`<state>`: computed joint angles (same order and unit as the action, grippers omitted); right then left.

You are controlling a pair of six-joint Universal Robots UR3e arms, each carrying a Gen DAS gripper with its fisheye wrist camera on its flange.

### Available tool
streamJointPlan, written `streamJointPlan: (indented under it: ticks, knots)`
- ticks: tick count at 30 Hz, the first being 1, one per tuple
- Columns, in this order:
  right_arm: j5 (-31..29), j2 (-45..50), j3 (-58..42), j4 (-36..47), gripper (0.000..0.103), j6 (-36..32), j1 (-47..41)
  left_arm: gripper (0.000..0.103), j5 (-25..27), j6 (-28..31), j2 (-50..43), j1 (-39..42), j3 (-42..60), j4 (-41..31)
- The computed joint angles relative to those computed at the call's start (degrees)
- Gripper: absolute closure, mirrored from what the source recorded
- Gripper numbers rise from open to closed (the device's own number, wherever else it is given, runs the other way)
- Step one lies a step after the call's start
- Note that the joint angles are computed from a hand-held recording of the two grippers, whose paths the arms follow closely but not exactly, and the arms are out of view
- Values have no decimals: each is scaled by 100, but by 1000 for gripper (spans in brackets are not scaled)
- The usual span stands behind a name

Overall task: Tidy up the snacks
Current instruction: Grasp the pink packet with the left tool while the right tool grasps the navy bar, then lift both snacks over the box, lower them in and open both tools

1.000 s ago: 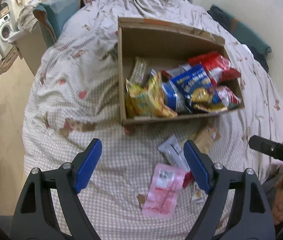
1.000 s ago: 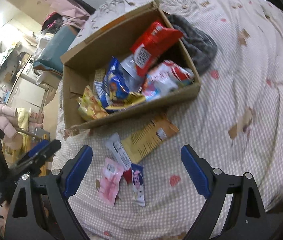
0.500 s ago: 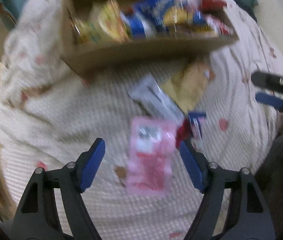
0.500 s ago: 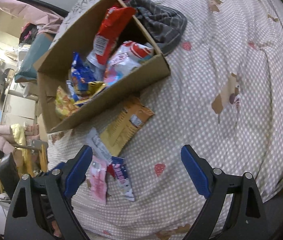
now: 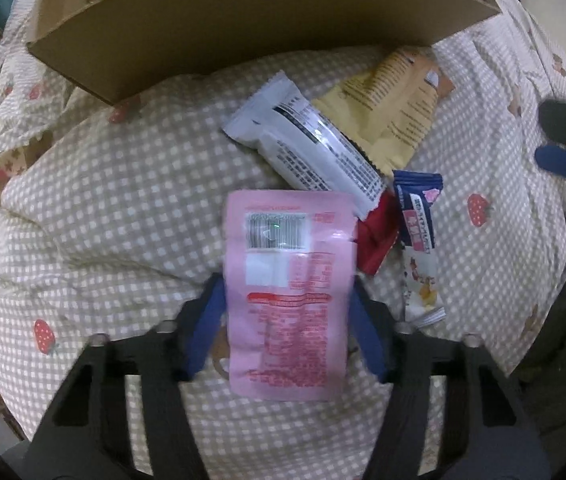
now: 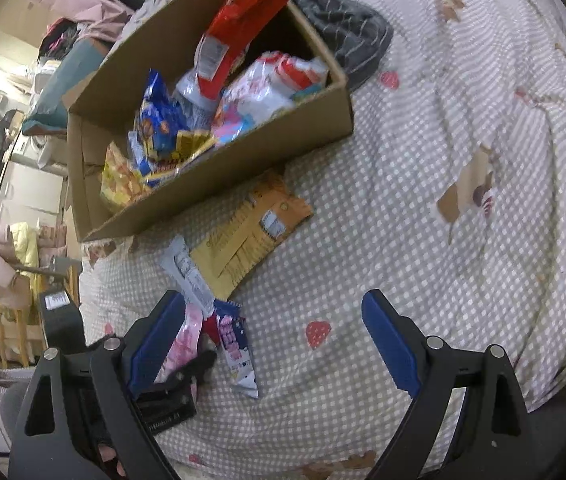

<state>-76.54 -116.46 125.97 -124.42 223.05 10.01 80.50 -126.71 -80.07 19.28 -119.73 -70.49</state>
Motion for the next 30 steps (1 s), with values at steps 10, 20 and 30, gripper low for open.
streamJointPlan:
  ticks: [10, 20, 30]
  knots:
    - [404, 1549, -413, -549, 18, -232, 596, 49, -107, 278, 540, 810, 323, -767]
    - [473, 3138, -1230, -860, 43, -503, 1327, 49, -160, 263, 668, 1398, 416, -668]
    - [230, 3001, -1221, -773, 85, -612, 1491, 49, -284, 50, 350, 1505, 430, -204]
